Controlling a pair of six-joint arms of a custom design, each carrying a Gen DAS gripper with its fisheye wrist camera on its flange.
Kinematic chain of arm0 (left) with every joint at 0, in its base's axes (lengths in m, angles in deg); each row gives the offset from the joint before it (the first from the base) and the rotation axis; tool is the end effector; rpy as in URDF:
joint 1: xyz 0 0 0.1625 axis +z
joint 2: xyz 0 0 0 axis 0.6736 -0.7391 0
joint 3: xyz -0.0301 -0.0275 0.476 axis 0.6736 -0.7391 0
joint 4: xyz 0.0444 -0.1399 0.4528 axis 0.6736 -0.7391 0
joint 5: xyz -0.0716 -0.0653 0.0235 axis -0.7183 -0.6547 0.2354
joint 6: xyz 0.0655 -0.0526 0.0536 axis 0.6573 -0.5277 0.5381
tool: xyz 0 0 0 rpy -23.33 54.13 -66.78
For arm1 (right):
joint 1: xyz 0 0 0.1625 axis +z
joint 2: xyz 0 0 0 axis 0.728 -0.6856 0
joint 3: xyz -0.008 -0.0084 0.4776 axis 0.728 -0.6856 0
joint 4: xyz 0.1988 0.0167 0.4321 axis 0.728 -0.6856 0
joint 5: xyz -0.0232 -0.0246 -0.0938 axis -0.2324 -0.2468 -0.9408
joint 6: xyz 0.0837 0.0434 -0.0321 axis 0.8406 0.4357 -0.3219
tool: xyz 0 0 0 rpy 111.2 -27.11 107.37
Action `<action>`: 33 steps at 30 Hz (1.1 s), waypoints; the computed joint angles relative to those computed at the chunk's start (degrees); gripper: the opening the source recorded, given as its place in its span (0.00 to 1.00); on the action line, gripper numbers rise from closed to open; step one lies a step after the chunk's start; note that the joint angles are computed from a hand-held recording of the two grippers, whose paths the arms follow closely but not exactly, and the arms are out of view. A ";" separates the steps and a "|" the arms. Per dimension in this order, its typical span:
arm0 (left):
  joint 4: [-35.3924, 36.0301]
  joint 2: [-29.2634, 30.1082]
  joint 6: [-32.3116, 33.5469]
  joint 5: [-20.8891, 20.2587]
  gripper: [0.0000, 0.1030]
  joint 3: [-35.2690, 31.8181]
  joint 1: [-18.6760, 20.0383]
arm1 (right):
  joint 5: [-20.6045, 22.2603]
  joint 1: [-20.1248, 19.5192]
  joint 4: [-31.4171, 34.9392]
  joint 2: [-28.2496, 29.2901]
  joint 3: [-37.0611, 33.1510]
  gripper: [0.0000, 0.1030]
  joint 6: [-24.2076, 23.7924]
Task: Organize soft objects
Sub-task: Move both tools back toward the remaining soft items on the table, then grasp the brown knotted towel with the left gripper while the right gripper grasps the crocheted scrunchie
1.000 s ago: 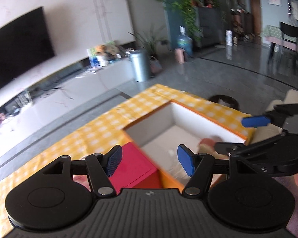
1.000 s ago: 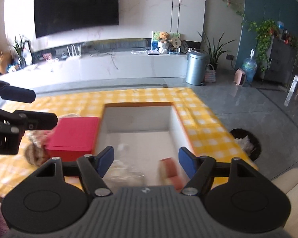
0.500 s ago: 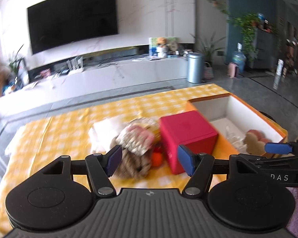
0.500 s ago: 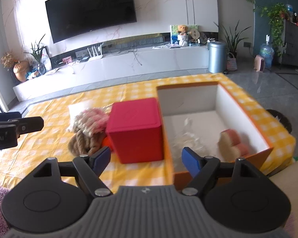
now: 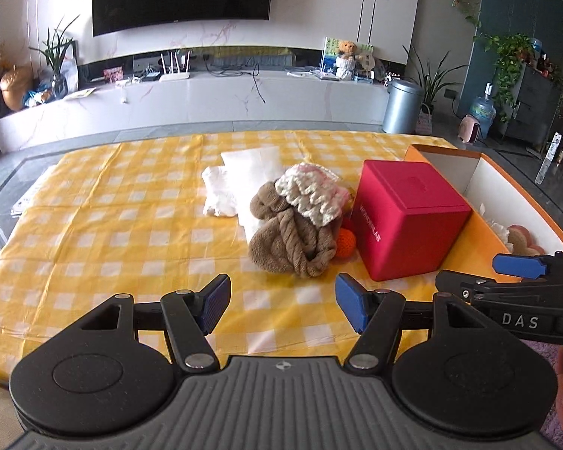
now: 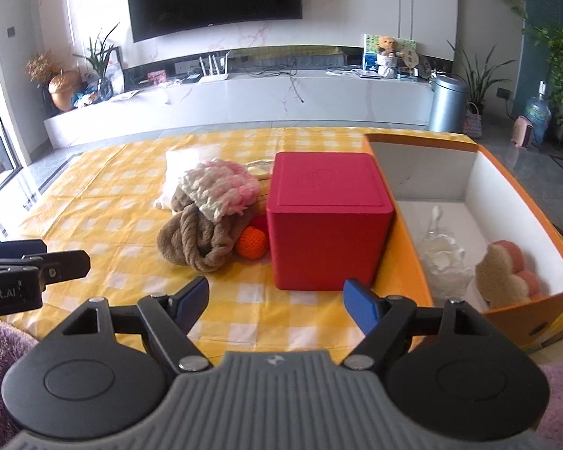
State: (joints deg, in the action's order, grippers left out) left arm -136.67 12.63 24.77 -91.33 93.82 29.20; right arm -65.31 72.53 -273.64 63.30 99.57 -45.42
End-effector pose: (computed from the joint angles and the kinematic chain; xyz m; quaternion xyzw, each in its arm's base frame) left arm -0.0417 -0.7145 0.4392 0.2335 0.8663 -0.3432 0.2780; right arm 0.4537 -0.6868 0.0109 0.1600 -0.8562 0.3755 0.3166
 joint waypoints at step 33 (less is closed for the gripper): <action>16.55 15.71 9.24 -1.35 0.70 -24.31 5.29 | 7.66 -5.22 30.99 22.31 -46.03 0.68 -21.38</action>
State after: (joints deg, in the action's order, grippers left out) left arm -120.11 28.35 34.01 -92.68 69.52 34.49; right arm -57.66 67.31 -242.65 85.61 53.54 -66.79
